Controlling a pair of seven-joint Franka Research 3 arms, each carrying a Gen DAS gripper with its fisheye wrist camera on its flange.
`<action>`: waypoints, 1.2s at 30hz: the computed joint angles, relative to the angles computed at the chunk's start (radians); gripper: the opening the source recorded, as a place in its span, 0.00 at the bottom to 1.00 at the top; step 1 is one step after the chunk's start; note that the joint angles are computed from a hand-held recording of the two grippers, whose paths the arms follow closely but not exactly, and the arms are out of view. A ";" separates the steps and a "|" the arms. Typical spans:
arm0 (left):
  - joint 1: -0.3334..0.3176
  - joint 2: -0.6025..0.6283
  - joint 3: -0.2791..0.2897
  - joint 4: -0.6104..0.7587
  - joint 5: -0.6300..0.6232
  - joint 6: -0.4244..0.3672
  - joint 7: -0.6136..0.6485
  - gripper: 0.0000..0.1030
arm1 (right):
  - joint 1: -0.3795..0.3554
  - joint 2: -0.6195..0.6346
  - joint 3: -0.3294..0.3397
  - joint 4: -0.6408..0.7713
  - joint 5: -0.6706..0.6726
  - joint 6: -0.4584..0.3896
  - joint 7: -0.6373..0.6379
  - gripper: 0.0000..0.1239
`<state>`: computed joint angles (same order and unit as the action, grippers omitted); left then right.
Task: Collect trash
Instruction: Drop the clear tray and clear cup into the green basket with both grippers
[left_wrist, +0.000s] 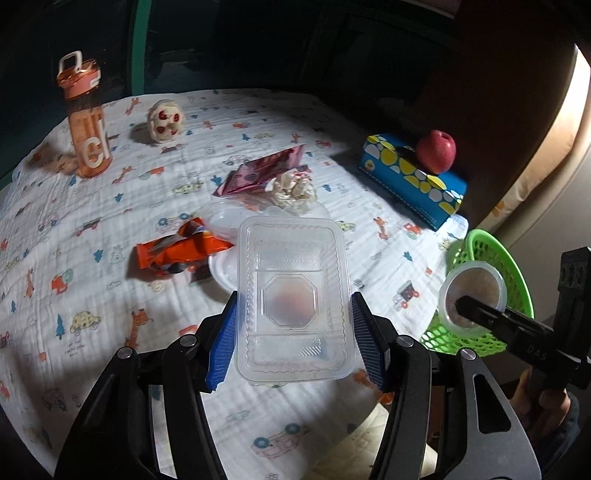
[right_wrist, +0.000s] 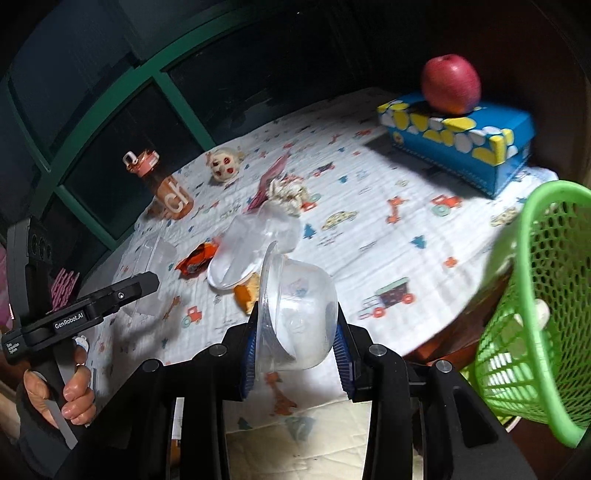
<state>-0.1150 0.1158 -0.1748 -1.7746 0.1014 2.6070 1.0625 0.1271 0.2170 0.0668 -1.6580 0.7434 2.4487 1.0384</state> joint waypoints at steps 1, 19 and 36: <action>-0.003 0.017 -0.007 0.025 -0.008 -0.004 0.014 0.56 | -0.008 -0.008 -0.011 -0.006 -0.006 0.012 0.007 0.28; -0.123 0.323 -0.066 0.503 -0.008 -0.175 0.161 0.56 | -0.131 0.017 -0.117 -0.028 -0.288 0.094 0.224 0.28; -0.234 0.540 -0.058 0.870 0.006 -0.340 0.243 0.56 | -0.185 -0.012 -0.095 -0.076 -0.167 0.123 0.136 0.35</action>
